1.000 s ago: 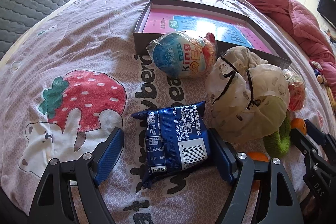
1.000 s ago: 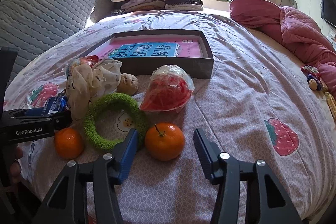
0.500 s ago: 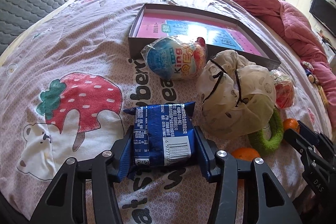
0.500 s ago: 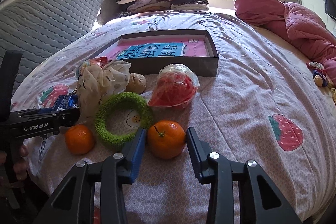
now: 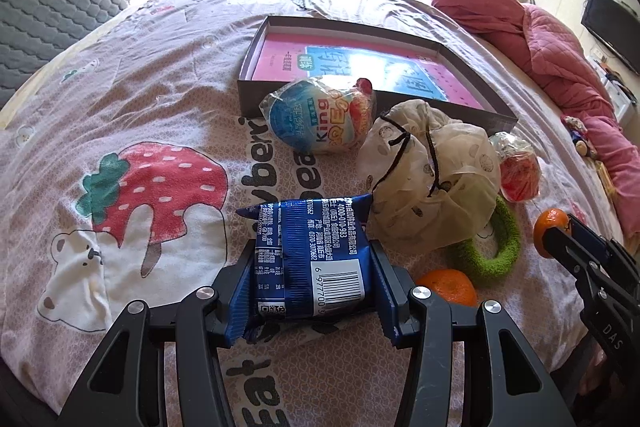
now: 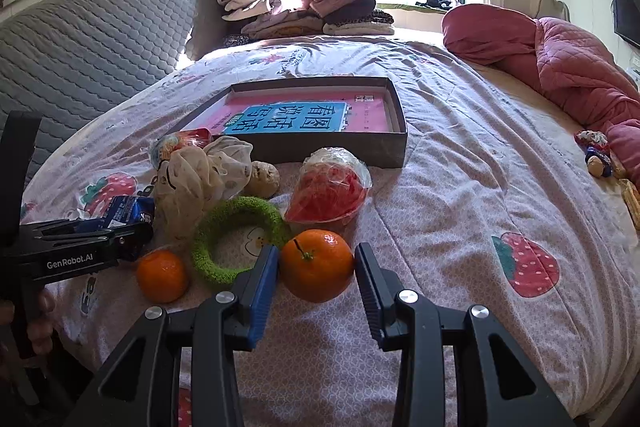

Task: Organize objects
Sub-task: 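Carry the packet with left tool while right tool carries the tangerine over the tray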

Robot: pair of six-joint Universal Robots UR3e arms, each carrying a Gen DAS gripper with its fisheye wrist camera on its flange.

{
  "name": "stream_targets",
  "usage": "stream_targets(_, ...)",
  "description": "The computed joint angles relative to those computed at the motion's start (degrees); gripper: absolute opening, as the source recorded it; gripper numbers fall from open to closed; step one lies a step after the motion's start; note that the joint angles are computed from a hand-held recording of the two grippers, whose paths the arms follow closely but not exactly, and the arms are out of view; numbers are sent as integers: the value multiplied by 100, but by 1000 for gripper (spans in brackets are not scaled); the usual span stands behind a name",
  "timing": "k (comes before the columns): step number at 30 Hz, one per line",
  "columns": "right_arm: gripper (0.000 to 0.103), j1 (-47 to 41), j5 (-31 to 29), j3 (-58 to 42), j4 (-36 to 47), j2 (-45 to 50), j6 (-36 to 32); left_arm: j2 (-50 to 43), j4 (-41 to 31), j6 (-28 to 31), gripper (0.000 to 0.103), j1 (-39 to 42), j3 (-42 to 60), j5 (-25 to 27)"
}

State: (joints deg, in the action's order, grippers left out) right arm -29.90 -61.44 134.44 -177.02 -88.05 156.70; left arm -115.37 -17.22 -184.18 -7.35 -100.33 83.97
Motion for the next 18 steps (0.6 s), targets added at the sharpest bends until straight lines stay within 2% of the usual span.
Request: stream_targets(18, 40, 39, 174, -131, 144, -338, 34, 554, 144, 39, 53, -98, -106, 126)
